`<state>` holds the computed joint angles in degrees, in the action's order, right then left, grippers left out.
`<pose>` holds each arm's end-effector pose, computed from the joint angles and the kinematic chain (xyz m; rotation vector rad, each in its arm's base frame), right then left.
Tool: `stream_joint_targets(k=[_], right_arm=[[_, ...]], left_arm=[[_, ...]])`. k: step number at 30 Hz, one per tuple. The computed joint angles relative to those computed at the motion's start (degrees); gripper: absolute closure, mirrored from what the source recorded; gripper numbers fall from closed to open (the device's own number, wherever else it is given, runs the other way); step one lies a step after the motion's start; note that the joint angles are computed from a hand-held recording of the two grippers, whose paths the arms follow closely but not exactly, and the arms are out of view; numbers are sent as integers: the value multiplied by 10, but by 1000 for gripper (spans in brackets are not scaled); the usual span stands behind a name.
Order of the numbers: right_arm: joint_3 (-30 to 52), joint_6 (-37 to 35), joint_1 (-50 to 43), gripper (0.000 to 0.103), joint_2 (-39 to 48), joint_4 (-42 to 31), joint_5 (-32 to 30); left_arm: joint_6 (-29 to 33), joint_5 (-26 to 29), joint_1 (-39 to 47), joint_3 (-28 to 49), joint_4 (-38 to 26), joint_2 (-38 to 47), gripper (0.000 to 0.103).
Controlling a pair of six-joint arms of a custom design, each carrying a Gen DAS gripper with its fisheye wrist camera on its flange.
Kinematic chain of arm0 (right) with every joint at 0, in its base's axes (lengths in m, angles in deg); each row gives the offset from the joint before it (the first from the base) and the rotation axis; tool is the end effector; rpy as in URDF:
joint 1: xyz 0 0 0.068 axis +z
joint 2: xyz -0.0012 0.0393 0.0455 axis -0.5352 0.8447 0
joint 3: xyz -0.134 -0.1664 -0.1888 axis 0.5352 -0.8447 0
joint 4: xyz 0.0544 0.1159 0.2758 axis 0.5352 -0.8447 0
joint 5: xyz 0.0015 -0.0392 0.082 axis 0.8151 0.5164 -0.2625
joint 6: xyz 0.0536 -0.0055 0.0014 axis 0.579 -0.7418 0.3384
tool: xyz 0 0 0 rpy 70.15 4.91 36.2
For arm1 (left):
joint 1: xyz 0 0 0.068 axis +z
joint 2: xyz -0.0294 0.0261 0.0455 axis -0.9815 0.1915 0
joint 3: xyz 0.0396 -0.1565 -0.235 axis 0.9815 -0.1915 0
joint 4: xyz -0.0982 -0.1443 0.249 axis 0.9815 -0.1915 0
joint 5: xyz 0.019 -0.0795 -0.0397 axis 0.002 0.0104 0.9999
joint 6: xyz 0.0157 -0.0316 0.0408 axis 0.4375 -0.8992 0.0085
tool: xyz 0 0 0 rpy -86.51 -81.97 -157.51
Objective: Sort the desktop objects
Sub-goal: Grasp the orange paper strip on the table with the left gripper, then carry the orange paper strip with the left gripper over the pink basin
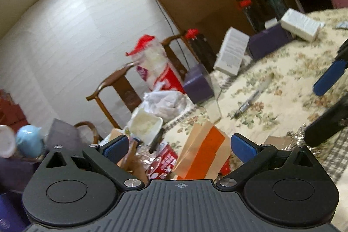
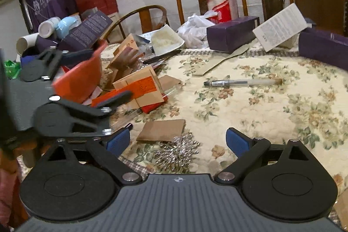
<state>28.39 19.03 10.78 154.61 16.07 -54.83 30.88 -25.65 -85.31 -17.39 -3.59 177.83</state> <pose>0.2754 0.2456 0.0580 -0.1063 2.1980 0.4491 0.3462 -0.0457 0.0353 0.8609 1.7026 0.2005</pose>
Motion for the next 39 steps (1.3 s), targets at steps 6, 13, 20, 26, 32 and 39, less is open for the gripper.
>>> stream_joint_targets(k=[6, 13, 20, 26, 32, 39], right_arm=[[-8, -7, 3, 6, 2, 14, 0], [1, -11, 7, 6, 19, -2, 19], [20, -62, 35, 6, 47, -6, 76], [82, -138, 62, 21, 82, -49, 133], [91, -143, 51, 19, 92, -35, 80], [128, -240, 43, 15, 104, -80, 82]], left_arm=[[2, 3, -4, 57, -77, 29, 6], [-95, 68, 25, 78, -148, 22, 72], [-138, 47, 36, -8, -46, -21, 78], [-139, 39, 49, -87, 26, -54, 77], [-130, 54, 79, -126, 45, -83, 74], [-135, 73, 96, -136, 51, -72, 74]])
